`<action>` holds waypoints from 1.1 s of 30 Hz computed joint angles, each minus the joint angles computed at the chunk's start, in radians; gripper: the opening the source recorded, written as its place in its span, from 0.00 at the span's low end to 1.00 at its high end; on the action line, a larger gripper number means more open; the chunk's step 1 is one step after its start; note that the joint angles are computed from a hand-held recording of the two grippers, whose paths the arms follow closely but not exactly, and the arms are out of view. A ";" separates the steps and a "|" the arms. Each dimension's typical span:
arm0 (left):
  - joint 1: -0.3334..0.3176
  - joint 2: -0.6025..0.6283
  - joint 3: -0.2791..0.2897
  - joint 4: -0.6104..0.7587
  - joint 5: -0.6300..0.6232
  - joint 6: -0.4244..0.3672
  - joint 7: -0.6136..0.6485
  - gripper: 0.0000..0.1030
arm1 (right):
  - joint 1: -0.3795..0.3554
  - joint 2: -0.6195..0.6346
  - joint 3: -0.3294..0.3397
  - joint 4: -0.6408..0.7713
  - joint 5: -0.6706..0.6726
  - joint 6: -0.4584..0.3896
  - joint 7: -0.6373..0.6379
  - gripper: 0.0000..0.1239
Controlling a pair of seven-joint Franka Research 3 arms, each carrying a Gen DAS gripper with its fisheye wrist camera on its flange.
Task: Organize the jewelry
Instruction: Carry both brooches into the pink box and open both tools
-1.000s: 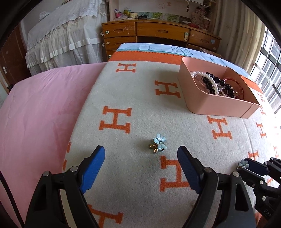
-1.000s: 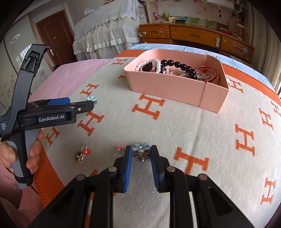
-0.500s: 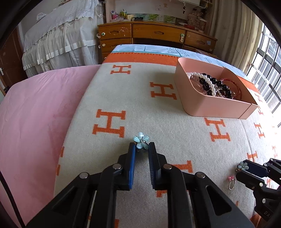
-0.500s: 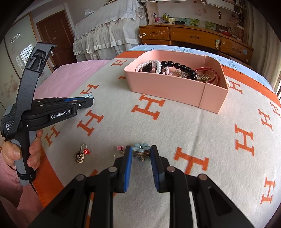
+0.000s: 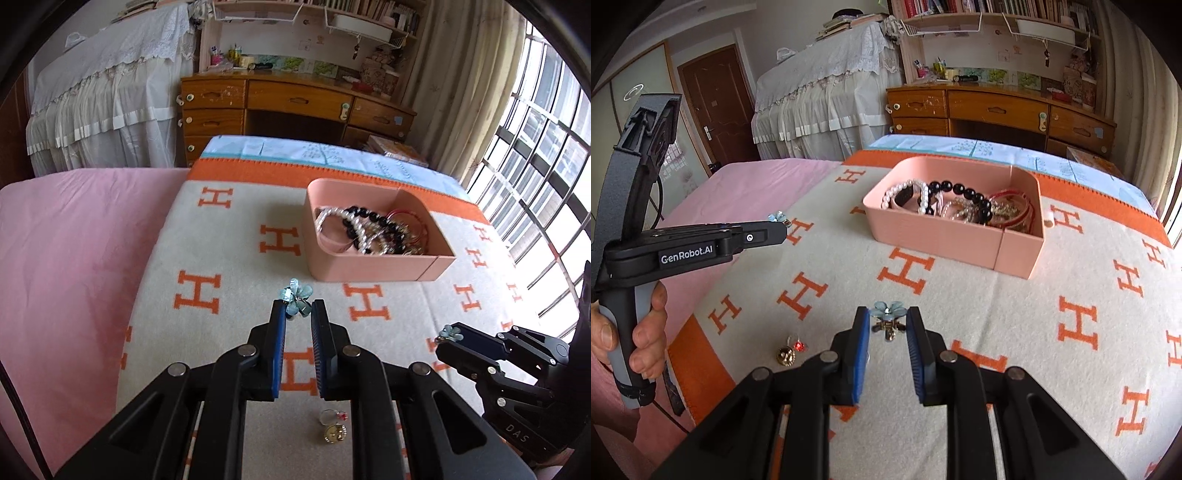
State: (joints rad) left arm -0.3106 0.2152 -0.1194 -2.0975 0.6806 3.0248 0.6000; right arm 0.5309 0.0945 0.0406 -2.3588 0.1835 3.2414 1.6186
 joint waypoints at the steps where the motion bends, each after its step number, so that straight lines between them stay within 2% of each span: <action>1: 0.000 -0.009 -0.004 0.011 0.000 -0.002 0.010 0.11 | -0.013 -0.010 0.011 0.001 0.001 0.006 -0.003 0.16; 3: -0.007 -0.024 -0.002 0.035 0.020 -0.003 0.012 0.11 | -0.087 -0.024 0.088 0.015 0.052 0.012 -0.060 0.16; 5: -0.003 -0.032 -0.011 0.064 0.021 -0.003 0.029 0.11 | -0.083 -0.038 0.074 0.036 0.049 0.010 -0.063 0.16; 6: -0.005 -0.033 -0.013 0.086 0.025 -0.014 0.035 0.11 | -0.106 -0.044 0.094 0.052 0.073 0.003 -0.089 0.16; 9: 0.005 -0.027 -0.041 0.156 -0.008 -0.057 0.100 0.11 | -0.118 -0.055 0.084 0.107 0.085 -0.017 -0.097 0.16; 12: 0.024 -0.009 -0.076 0.231 -0.093 -0.091 0.210 0.11 | -0.085 -0.059 -0.012 0.167 -0.130 -0.045 0.108 0.16; 16: 0.002 0.048 -0.067 0.355 -0.115 -0.144 0.262 0.11 | -0.119 -0.037 -0.019 0.266 -0.205 -0.086 0.178 0.16; 21: -0.012 0.196 -0.073 0.552 -0.186 -0.245 0.351 0.11 | -0.143 0.040 -0.013 0.372 -0.184 -0.125 0.162 0.16; 23: -0.010 0.270 -0.087 0.637 -0.243 -0.297 0.406 0.11 | -0.160 0.088 0.004 0.419 -0.138 -0.156 0.124 0.16; 31: -0.047 0.566 -0.075 0.992 -0.381 -0.515 0.525 0.11 | -0.235 0.282 0.072 0.587 0.068 -0.292 -0.026 0.17; 33: -0.054 0.635 -0.074 1.085 -0.412 -0.573 0.552 0.11 | -0.234 0.324 0.062 0.628 0.092 -0.327 -0.032 0.17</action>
